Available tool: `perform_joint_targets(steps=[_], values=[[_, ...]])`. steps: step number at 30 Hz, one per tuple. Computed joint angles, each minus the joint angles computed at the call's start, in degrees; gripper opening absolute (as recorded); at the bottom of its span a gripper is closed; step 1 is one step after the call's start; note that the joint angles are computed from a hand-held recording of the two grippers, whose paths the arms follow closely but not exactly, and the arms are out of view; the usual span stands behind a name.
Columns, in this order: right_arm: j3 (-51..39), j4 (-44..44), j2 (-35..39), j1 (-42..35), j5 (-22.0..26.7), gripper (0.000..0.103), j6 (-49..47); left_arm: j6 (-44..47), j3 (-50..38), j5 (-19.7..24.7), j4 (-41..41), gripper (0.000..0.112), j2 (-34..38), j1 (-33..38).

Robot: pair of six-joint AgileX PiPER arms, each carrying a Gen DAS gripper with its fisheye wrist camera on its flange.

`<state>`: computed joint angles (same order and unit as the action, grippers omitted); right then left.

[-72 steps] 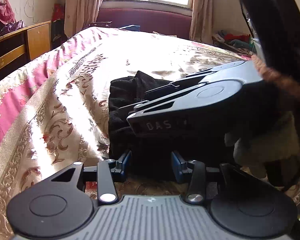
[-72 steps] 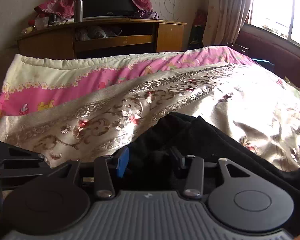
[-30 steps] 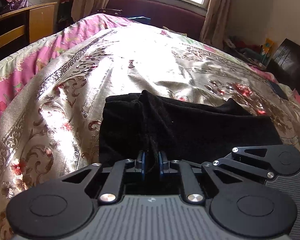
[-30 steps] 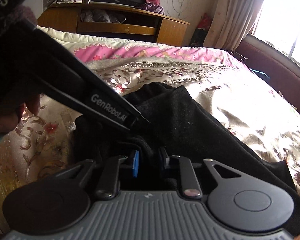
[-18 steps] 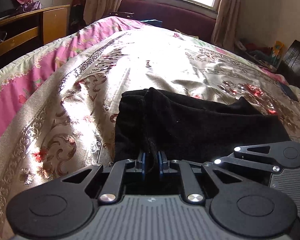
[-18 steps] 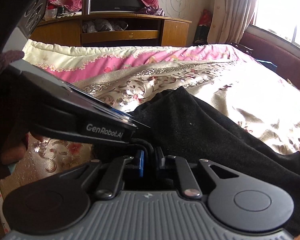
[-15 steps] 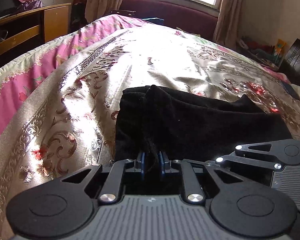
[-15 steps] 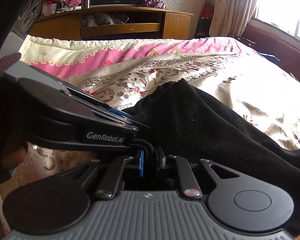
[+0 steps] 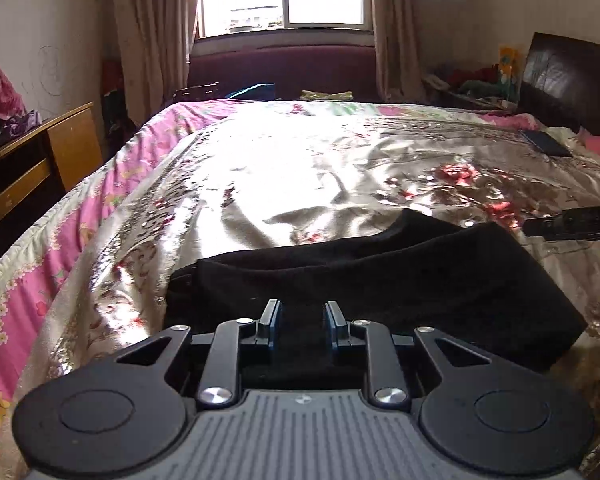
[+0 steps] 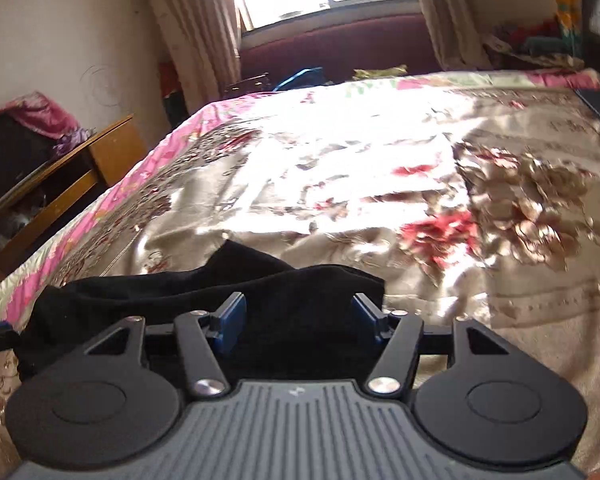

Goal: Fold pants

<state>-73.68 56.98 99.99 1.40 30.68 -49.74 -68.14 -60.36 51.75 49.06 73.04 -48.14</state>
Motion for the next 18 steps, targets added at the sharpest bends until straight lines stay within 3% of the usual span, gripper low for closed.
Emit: perform_joint_targets(steps=[4,7,10,12,14,18], values=[[-11.47,7.65,14.22,-9.6,17.67,0.06,4.64,10.55,-8.36,-13.59,-8.85,0.038,11.32,-1.13],[-19.86,10.65,23.4,-10.46,24.38,0.06,7.69,19.98,-16.57,-19.3,-14.76,0.039,21.44,-1.23],[-27.25,13.24,29.54,-10.39,28.22,0.06,10.53,33.19,-24.71,-17.92,-28.45,0.039,29.13,0.28],[-30.3,14.77,31.66,-9.96,27.99,0.05,12.05,36.44,-26.44,-15.75,-34.22,0.039,31.9,0.75],[-33.87,15.8,33.85,-10.08,28.26,0.034,14.47,35.55,-24.73,-16.0,-34.46,0.039,31.56,0.19],[-36.94,20.45,36.94,-11.41,30.11,0.028,14.68,32.52,-24.04,-14.58,-30.41,0.039,30.59,-2.05]])
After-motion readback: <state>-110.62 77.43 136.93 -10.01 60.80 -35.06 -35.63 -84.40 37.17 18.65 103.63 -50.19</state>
